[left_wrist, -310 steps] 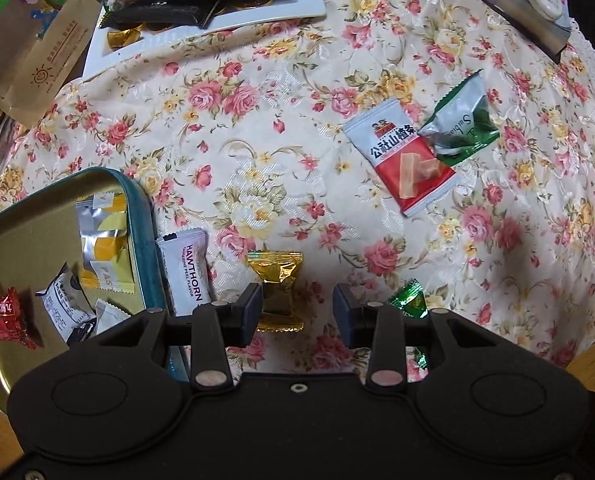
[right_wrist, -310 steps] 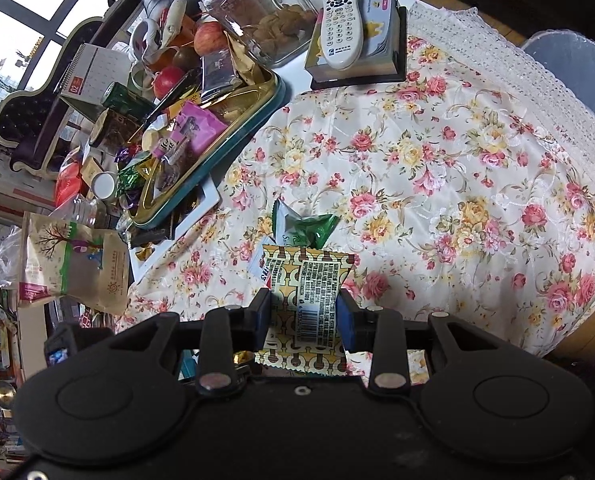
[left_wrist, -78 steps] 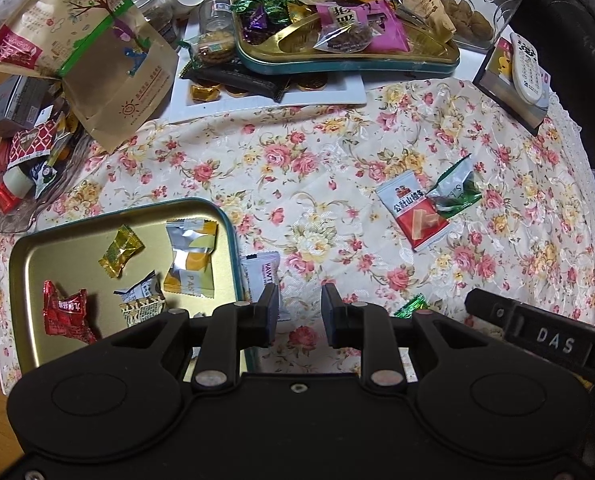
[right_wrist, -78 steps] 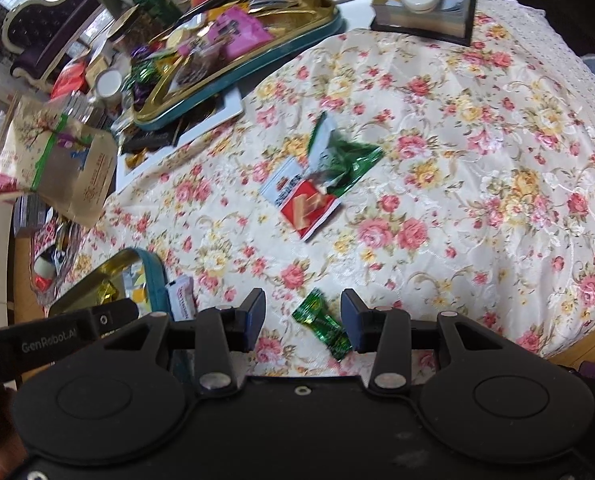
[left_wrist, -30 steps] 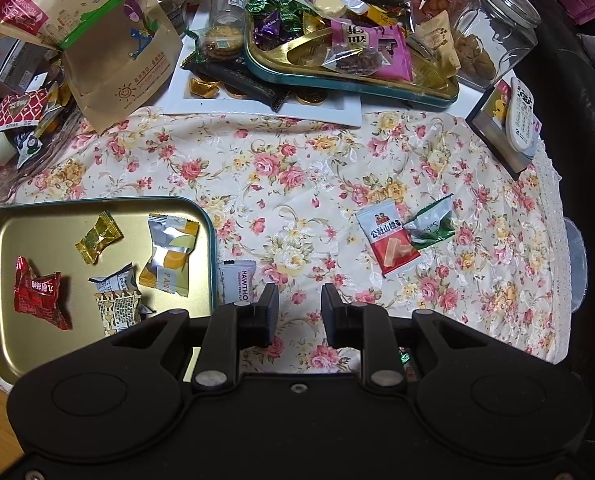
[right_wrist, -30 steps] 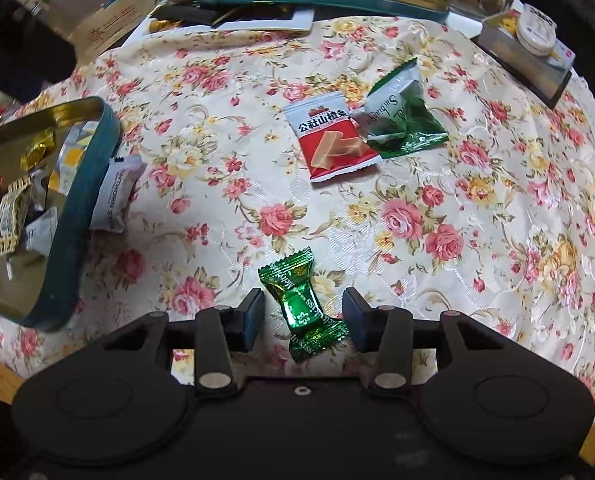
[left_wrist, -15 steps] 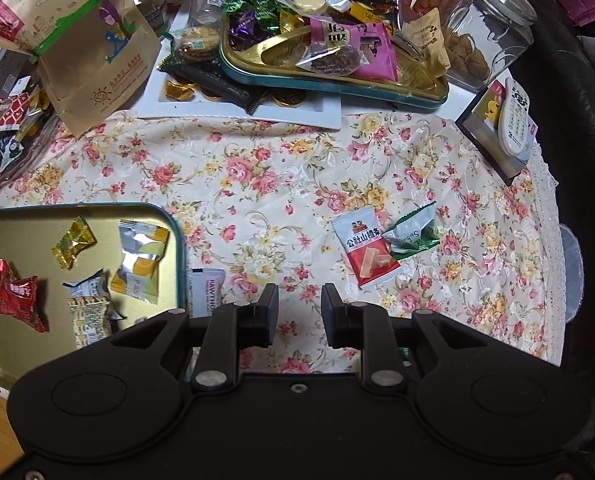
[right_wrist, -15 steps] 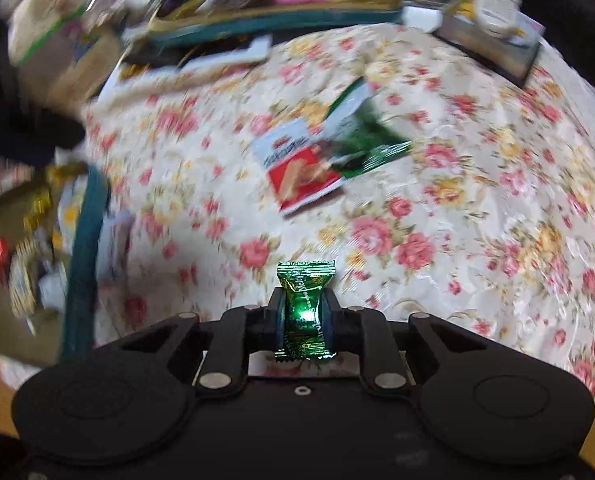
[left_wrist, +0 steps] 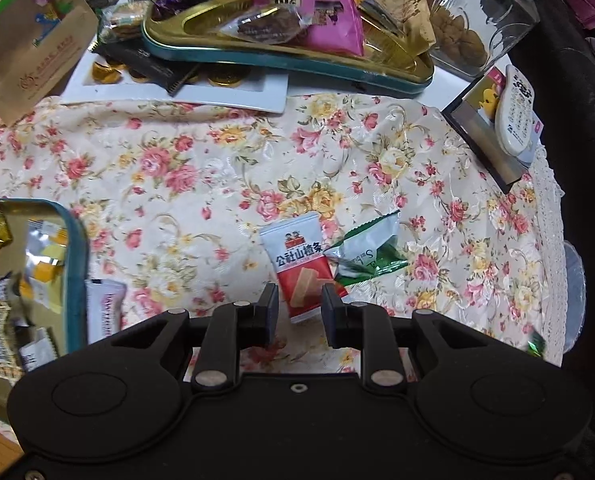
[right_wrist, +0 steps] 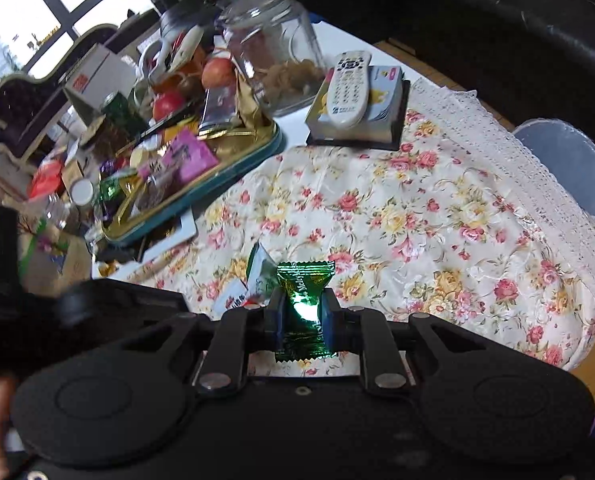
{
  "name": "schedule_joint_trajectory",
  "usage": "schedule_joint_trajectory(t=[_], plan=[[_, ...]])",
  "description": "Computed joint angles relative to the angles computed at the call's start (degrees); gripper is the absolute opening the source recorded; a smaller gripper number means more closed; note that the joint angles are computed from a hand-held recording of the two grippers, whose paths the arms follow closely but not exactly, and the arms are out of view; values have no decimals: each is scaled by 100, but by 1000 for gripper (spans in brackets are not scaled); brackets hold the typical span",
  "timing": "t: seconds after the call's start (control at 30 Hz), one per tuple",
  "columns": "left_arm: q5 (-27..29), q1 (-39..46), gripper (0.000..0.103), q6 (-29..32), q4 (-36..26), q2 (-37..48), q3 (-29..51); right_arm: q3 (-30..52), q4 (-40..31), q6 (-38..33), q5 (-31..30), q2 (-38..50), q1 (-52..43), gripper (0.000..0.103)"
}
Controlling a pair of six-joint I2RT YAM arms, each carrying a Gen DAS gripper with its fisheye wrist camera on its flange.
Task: Organize snacks
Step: 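Move the left tool over the red-white hawthorn packet while the right tool holds the green candy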
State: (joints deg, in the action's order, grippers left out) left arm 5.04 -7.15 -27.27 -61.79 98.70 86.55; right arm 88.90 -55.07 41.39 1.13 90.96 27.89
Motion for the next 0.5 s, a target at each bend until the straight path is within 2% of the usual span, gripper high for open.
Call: schedule_joint_trajectory(t=[0.23,0.5], plan=[[-181,-148,33,-360,557,139,-259,39,57,156,-291,-277,-272,20],[-302,-267,33,-601,589,452,-231,67,101,205,-523,-440,-420,20]])
